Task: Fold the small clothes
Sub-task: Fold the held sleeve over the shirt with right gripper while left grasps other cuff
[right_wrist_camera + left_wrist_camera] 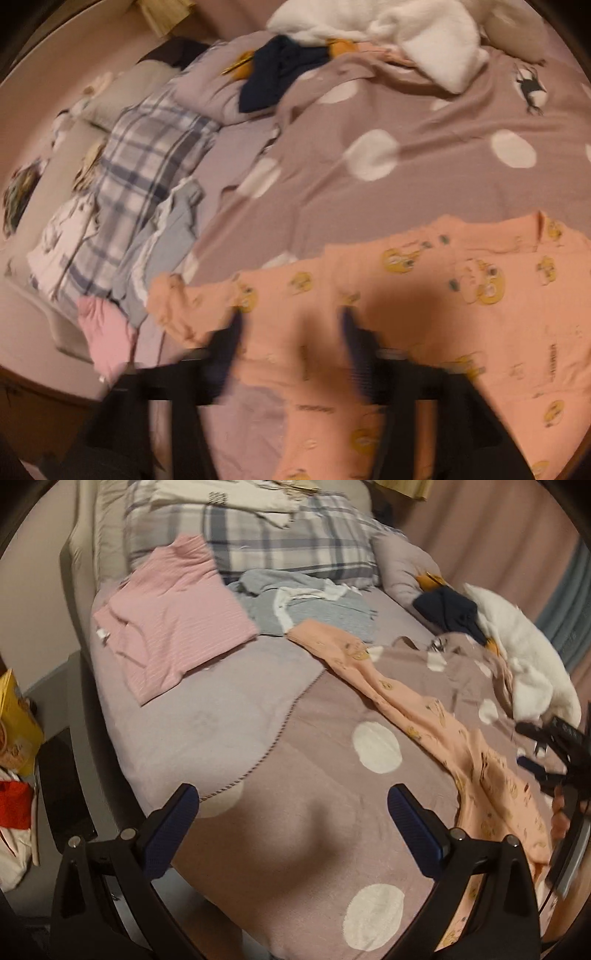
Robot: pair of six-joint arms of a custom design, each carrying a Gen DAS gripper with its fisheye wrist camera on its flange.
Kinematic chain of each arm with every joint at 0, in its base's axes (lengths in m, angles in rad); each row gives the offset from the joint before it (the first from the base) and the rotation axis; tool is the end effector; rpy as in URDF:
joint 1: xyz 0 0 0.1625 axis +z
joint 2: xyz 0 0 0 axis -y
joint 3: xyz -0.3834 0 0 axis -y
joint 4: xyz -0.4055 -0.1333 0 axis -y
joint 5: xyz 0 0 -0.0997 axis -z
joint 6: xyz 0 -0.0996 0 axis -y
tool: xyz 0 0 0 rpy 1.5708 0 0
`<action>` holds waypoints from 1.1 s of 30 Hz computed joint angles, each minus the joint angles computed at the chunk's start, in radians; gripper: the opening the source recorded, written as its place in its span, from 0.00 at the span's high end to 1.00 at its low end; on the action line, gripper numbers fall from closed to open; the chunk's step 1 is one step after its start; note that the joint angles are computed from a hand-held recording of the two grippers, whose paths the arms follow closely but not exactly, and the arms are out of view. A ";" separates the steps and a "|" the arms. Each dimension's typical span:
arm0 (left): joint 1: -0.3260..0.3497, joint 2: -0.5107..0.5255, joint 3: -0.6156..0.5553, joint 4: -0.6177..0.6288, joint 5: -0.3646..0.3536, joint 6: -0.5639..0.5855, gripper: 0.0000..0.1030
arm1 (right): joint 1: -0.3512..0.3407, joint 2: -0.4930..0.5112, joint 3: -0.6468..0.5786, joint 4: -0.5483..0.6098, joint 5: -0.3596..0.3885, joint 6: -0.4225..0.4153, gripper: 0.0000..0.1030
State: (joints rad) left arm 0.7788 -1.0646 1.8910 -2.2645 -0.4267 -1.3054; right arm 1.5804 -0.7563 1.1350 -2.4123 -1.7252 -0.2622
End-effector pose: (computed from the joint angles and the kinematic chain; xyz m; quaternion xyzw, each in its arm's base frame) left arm -0.2370 -0.5486 0.1455 -0.1783 0.8206 -0.4404 0.3177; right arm 0.1256 -0.7876 0.2321 0.1140 -0.9639 0.2174 0.1033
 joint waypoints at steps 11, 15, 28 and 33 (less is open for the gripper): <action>0.056 0.064 -0.010 -0.405 -0.134 0.367 0.01 | -0.033 -0.251 0.282 -0.106 -0.011 -0.099 0.23; 0.093 0.086 -0.060 -0.429 -0.168 0.465 0.01 | -0.097 -0.369 0.455 -0.207 0.022 -0.161 0.15; 0.309 0.189 -0.305 -0.713 -0.435 0.863 0.01 | -0.211 -0.471 0.650 -0.287 -0.048 -0.191 0.13; 0.385 0.230 -0.344 -0.821 -0.530 0.719 0.01 | -0.226 -0.487 0.698 -0.387 -0.069 -0.187 0.13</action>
